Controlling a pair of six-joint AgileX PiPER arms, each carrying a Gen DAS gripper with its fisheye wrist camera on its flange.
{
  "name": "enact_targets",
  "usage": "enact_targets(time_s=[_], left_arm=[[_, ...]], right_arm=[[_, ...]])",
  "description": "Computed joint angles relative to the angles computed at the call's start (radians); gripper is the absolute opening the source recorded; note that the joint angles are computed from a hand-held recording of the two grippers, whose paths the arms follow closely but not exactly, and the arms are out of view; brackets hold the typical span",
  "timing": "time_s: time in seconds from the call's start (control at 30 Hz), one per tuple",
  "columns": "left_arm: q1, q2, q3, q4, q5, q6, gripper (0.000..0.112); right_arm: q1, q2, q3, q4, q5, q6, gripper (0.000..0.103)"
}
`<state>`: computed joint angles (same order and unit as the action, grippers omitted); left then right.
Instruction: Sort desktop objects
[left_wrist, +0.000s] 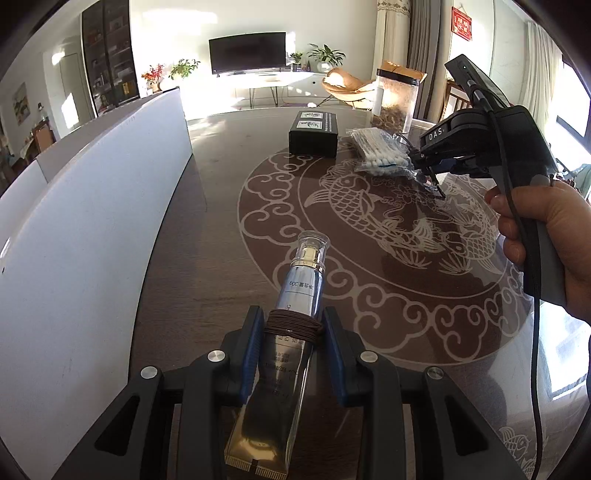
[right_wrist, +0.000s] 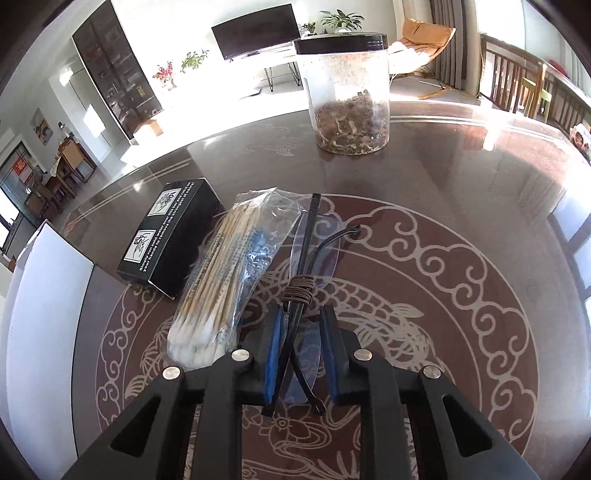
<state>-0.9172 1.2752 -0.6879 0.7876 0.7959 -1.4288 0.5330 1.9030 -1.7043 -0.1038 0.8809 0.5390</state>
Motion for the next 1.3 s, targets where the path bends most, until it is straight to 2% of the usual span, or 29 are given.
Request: enact_targets(time_s=[0.03,0.07,0.23,0.4,0.5,0.6,0.63,0.7,0.73,0.77,0.8,0.87,0.93,1.0,1.1,1.13,1.3], left_arm=[[-0.001,0.001,0.0,0.0,0.0,-0.001,0.032],[0.0,0.001,0.0,0.0,0.0,0.0,0.032],[0.0,0.002,-0.001,0.001,0.0,-0.001,0.032],[-0.001,0.002,0.0,0.002,0.0,-0.002,0.032],[0.002,-0.003,0.003,-0.002,-0.02,0.007,0.032],[-0.046,-0.007,0.009,0.012,-0.034,-0.099,0.032],[-0.078,0.011,-0.004,0.019,-0.017,-0.127,0.032],[-0.137,0.057,-0.044,0.024,0.035,-0.155,0.034],[-0.159,0.079,-0.064,0.023,0.063,-0.164,0.037],[-0.174,0.096,-0.081,0.02,0.086,-0.166,0.047],[-0.179,0.114,-0.098,0.008,0.107,-0.155,0.068],[-0.185,0.147,-0.129,-0.009,0.173,-0.156,0.091],[-0.163,0.137,-0.12,-0.028,0.158,-0.151,0.092],[-0.128,0.124,-0.107,-0.048,0.127,-0.143,0.102],[-0.103,0.125,-0.103,-0.062,0.109,-0.12,0.103],[-0.104,0.124,-0.102,-0.06,0.108,-0.122,0.103],[-0.106,0.133,-0.106,-0.055,0.109,-0.13,0.103]], right_arm=[[0.003,-0.022,0.031,-0.005,-0.012,-0.012,0.009],[0.006,-0.049,0.07,-0.007,-0.023,-0.032,0.007],[0.05,-0.265,0.362,-0.066,-0.097,-0.104,0.007],[0.081,-0.59,0.717,-0.038,-0.159,-0.143,0.007],[0.07,-0.788,0.875,0.002,-0.146,-0.185,0.007],[-0.021,-0.915,0.957,0.086,-0.13,-0.316,0.007],[-0.049,-0.932,0.968,0.106,-0.127,-0.357,0.01],[-0.105,-0.939,0.978,0.141,-0.116,-0.424,0.03],[-0.12,-0.942,0.98,0.141,-0.115,-0.435,0.053],[-0.119,-0.952,0.992,0.127,-0.124,-0.43,0.076],[-0.106,-0.957,0.999,0.088,-0.138,-0.405,0.08],[-0.066,-0.939,1.006,0.008,-0.165,-0.352,0.081],[-0.052,-0.895,0.986,-0.001,-0.158,-0.359,0.081],[-0.021,-0.87,0.972,-0.033,-0.162,-0.339,0.082],[-0.016,-0.835,0.955,-0.043,-0.166,-0.318,0.093],[-0.026,-0.823,0.951,-0.036,-0.162,-0.32,0.103],[-0.035,-0.817,0.95,-0.029,-0.164,-0.327,0.103]])
